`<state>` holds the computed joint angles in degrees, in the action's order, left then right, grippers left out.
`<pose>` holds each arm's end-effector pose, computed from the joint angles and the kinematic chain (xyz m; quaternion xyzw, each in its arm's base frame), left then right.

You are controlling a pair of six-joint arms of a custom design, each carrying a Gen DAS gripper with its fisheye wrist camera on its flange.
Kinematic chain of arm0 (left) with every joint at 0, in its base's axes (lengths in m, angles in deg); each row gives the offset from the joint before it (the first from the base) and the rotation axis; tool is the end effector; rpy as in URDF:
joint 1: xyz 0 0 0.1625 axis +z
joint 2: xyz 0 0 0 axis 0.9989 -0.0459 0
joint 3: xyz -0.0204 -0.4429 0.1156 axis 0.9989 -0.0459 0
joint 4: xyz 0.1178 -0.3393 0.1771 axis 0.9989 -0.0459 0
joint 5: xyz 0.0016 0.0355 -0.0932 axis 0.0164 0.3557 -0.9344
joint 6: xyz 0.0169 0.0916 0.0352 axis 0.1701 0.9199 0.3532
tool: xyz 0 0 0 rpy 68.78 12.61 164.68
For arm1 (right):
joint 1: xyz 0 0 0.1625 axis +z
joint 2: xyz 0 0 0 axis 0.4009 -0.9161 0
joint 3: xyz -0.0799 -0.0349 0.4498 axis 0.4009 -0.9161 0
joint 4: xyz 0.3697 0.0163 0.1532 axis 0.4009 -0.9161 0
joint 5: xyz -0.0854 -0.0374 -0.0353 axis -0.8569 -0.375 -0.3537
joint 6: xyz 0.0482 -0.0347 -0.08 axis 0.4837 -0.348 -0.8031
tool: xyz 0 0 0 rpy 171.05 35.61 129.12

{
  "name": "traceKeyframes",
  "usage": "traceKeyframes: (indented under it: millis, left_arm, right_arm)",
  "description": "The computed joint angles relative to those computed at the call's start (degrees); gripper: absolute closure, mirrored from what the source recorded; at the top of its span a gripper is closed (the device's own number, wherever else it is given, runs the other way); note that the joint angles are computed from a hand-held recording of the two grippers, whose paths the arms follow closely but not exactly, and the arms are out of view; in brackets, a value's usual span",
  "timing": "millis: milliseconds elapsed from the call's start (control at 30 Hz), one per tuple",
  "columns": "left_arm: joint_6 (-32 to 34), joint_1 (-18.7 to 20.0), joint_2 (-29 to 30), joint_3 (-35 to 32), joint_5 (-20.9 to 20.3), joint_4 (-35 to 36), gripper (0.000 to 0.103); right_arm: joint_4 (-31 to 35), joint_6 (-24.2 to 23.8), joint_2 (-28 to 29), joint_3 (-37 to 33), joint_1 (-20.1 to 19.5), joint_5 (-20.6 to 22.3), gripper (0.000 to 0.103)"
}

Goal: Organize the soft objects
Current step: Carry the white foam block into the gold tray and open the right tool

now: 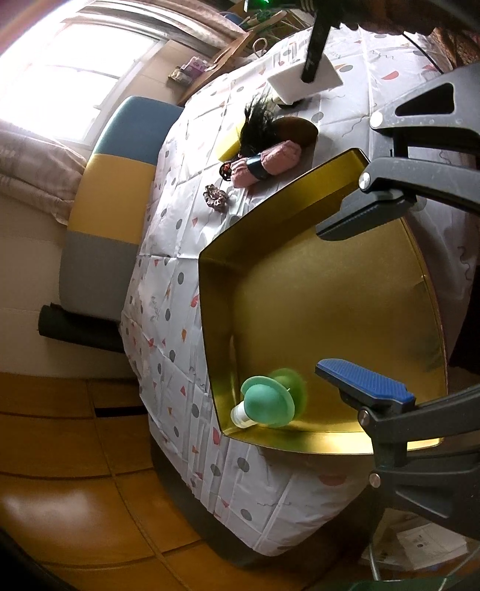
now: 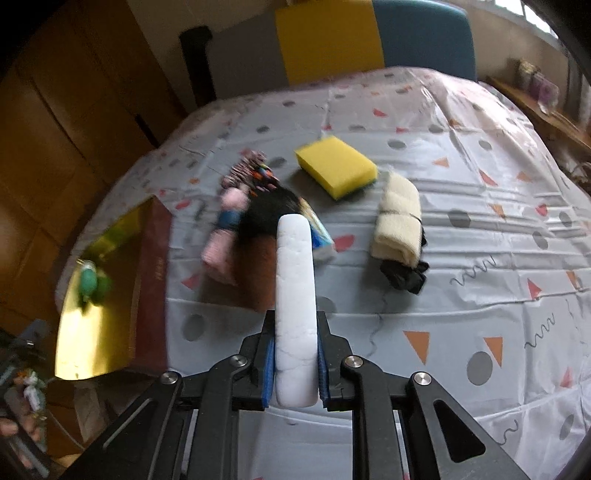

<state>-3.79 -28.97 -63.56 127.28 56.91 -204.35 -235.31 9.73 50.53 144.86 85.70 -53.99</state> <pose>-0.0766 -0.5498 0.4022 -0.0537 0.8281 -0.4197 0.3677 0.3600 -0.7418 0.0880 0.2484 -0.9341 0.1719 0.1906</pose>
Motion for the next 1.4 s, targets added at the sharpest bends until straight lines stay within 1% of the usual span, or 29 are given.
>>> traceKeyframes:
  millis: [133, 333, 633, 733, 833, 1033, 1267, 1400]
  left_arm:
    - [-0.8, 0.2, -0.3, 0.2, -0.3, 0.6, 0.035]
    - [-1.7, 0.3, -1.0, 0.7, -0.2, 1.2, 0.035]
    - [-2.5, 0.7, -1.9, 1.2, 0.1, 1.2, 0.035]
    - [-2.8, 0.9, -2.3, 1.3, 0.3, 1.7, 0.035]
    - [-3.4, 1.1, -2.8, 1.4, 0.5, 2.2, 0.035]
    - [-4.5, 1.7, -3.8, 1.7, 1.0, 3.0, 0.035]
    - [-5.4, 2.2, -4.6, 1.9, 1.0, 3.8, 0.036]
    - [-5.7, 2.5, -4.8, 1.8, 1.1, 4.1, 0.036]
  right_arm:
    - [-0.5, -0.5, -0.2, 0.2, 1.3, 2.4, 0.085]
    - [1.5, -0.8, 1.1, -0.9, 3.1, 7.0, 0.085]
    - [8.9, -1.6, 6.7, -7.7, 5.8, 13.6, 0.085]
    - [12.9, -1.1, 9.9, -12.0, 6.6, 15.4, 0.085]
    - [16.1, -0.5, 12.8, -16.0, 7.1, 16.2, 0.085]
    - [24.2, 2.4, 19.6, -27.0, 7.5, 20.0, 0.085]
    - [31.2, 3.4, 26.8, -39.1, 8.7, 19.8, 0.085]
    - [35.6, 4.2, 31.3, -47.2, 9.1, 20.2, 0.085]
